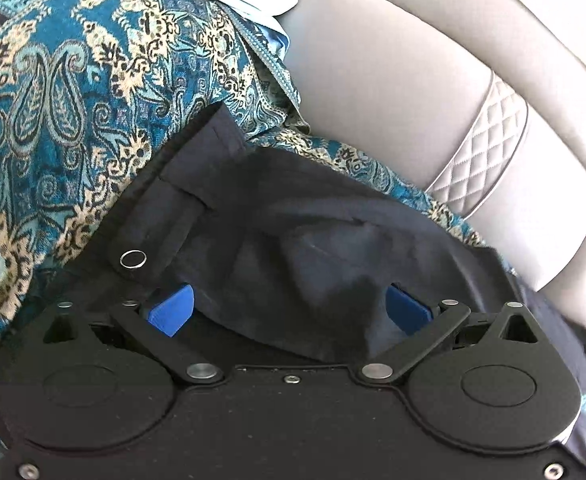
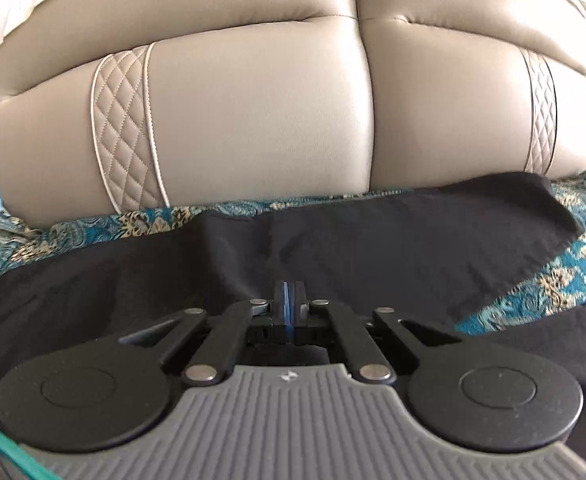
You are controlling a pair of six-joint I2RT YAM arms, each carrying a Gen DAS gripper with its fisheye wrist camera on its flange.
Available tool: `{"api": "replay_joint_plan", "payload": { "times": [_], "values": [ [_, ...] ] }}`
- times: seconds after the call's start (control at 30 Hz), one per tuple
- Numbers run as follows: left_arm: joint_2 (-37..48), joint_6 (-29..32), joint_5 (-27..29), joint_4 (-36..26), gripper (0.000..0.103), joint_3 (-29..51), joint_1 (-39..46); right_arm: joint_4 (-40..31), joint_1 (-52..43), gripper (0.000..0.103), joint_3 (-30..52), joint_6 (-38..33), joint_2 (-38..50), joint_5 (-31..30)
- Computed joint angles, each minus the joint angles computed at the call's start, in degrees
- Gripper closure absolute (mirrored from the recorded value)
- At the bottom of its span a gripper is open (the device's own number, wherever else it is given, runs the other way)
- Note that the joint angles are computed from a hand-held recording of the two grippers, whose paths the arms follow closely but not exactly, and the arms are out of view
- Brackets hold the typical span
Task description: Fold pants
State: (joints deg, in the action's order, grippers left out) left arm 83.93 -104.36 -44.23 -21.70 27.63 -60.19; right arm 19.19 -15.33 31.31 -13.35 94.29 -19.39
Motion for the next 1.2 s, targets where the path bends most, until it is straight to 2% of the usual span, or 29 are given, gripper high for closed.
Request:
{"api": "replay_joint_plan", "payload": {
  "times": [0.03,0.1,0.13,0.17,0.2,0.3,0.4,0.5,0.57,0.67,0.83,0.9,1.03,1.1,1.17,1.2],
  "values": [
    [-0.3,-0.2,0.3,0.2,0.0,-0.1,0.2,-2.4,-1.0,0.094,1.2,-1.2,0.4,-1.7],
    [-1.0,-0.6,1.0,0.8,0.0,-0.5,0.6,-7.6,-1.9,0.063,4.8,-0.1,2.1,-2.9],
    [-1.2,-0.7,1.0,1.4,0.0,-0.8,0.5,-9.7,-1.6,0.056,6.5,0.9,3.0,-2.4],
    [-1.0,-0.6,1.1,1.8,0.0,-0.8,0.6,-11.8,-1.2,0.041,8.7,2.1,4.3,-2.6],
    [-0.7,-0.5,1.3,2.0,0.0,-0.7,0.8,-13.9,-0.7,0.032,10.9,3.1,5.6,-3.1],
    [0.9,0.7,2.3,2.4,0.0,0.0,1.5,-19.5,2.8,0.017,18.1,8.5,10.9,-3.3],
    [1.8,2.3,3.4,3.6,0.0,0.3,2.8,-17.1,9.2,0.013,22.5,13.6,15.1,1.9],
    [1.6,4.0,4.0,5.2,0.0,-0.1,4.1,-10.3,16.2,0.005,24.7,12.6,19.3,10.3],
    [0.9,5.4,4.5,6.7,0.0,-0.8,5.2,-9.2,20.4,0.004,28.5,10.9,23.3,15.8],
    [-0.3,8.4,5.8,9.1,0.0,-1.9,7.3,-14.4,24.1,0.004,37.0,13.4,29.4,19.3],
    [-2.0,11.5,6.6,11.2,0.0,-4.0,10.2,-27.9,27.6,0.004,49.1,20.2,35.0,10.2],
    [-1.7,11.4,6.9,10.7,0.0,-4.2,10.8,-34.7,31.0,0.004,54.7,20.4,37.2,9.3],
    [-2.7,11.9,6.9,13.1,0.0,-6.6,10.2,-46.5,39.1,0.004,67.4,18.5,43.8,14.8],
    [-3.7,11.3,6.3,11.7,0.0,-6.7,9.1,-51.5,41.5,0.005,73.5,20.6,47.8,17.2],
    [-4.9,10.1,5.4,10.1,0.0,-6.9,7.7,-51.4,42.6,0.007,74.2,23.3,49.3,18.6],
    [-5.6,9.6,5.0,9.9,0.0,-7.3,7.1,-48.6,43.1,0.013,71.6,23.2,48.3,19.9]
  ]
}}
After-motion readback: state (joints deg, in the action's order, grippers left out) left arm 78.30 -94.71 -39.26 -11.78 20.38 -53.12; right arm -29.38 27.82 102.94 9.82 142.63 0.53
